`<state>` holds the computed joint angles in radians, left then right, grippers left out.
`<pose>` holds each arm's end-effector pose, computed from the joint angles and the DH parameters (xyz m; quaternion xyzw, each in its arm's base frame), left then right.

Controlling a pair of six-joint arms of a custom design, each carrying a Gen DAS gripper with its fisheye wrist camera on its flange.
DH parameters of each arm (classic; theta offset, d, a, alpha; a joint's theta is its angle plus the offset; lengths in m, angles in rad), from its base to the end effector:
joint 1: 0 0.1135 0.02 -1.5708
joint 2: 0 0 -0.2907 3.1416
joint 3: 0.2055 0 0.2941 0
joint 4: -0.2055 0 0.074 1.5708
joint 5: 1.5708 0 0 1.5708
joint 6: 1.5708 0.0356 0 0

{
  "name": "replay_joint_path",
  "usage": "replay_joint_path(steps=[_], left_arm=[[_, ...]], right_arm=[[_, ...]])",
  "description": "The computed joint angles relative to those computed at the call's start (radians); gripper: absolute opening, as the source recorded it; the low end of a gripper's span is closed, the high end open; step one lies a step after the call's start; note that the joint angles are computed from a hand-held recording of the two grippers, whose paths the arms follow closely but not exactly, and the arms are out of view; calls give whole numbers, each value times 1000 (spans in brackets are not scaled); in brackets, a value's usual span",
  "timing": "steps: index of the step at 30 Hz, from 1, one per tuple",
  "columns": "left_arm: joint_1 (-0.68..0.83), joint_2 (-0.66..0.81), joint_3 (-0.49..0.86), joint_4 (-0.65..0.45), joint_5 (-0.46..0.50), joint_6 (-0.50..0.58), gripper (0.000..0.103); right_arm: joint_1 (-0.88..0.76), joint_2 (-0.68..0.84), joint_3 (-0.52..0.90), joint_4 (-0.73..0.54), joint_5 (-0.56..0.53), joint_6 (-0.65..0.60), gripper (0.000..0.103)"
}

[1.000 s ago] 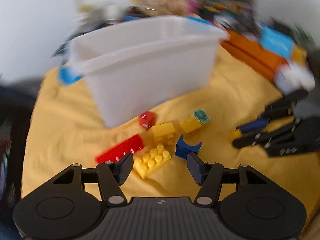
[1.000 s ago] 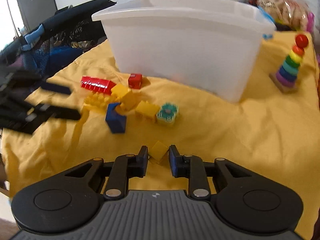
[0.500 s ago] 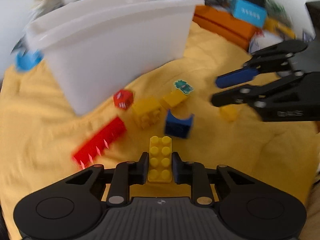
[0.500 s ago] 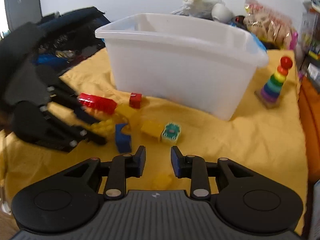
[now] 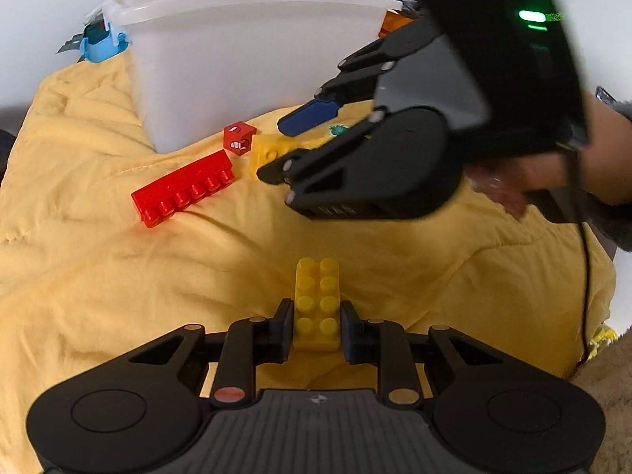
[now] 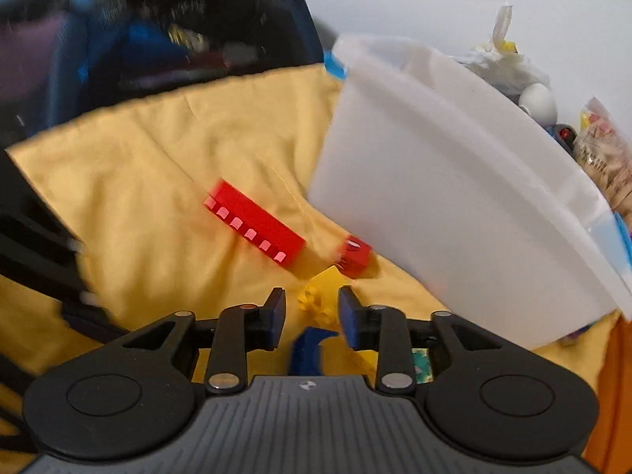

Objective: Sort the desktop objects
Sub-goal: 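Grasp the long yellow brick with the left tool while the right tool grasps a small yellow brick, then carry both yellow bricks over the white bin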

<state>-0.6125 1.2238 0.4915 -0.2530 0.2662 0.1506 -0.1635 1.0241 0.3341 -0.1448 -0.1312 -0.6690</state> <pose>0.1871 -0.1429 0.1487 0.3889 0.8665 -0.1892 0.2494 0.2006 -0.0284 0.1438 -0.2556 0.8956 -0.0892 0.3531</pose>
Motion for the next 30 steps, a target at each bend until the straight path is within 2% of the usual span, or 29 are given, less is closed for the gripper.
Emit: replay_joint_path(steps=[2,6,11,13,14,18,23,25,27,29,30], left_arm=[[-5,3,-1,7,-6,-15,27],[-25,17,4,26,-33,-56,27],[-53,46,21,46,-72,-116,28],[-72,39,19,45,-98,-138,27],[-77,28,13,48,-101,-152,27],[-81,-67,2,16,-123,-216,27],[-97,-196,69,-30,-198,-258,27],[-101,-203,135,-33,-231,-240,27],[-89,-162,213,-9,-244,-210,27],[-83,-101,288,22,-266,-185,27],[-78,-55,332,42,-279,-168,27]], right_arm=[[0,49,11,39,25,-8,41],[-54,122,58,39,-53,-82,41],[-99,231,144,-42,-124,-166,45],[-143,271,170,-78,-186,-204,39],[-172,292,195,-121,-228,-208,26],[-276,220,208,-225,-357,-206,26],[-488,128,295,-494,-610,-244,26],[-566,192,388,-609,-722,-200,26],[-606,256,463,-652,-818,-125,26],[-633,294,522,-645,-879,-34,27],[-629,291,531,-583,-875,50,27]])
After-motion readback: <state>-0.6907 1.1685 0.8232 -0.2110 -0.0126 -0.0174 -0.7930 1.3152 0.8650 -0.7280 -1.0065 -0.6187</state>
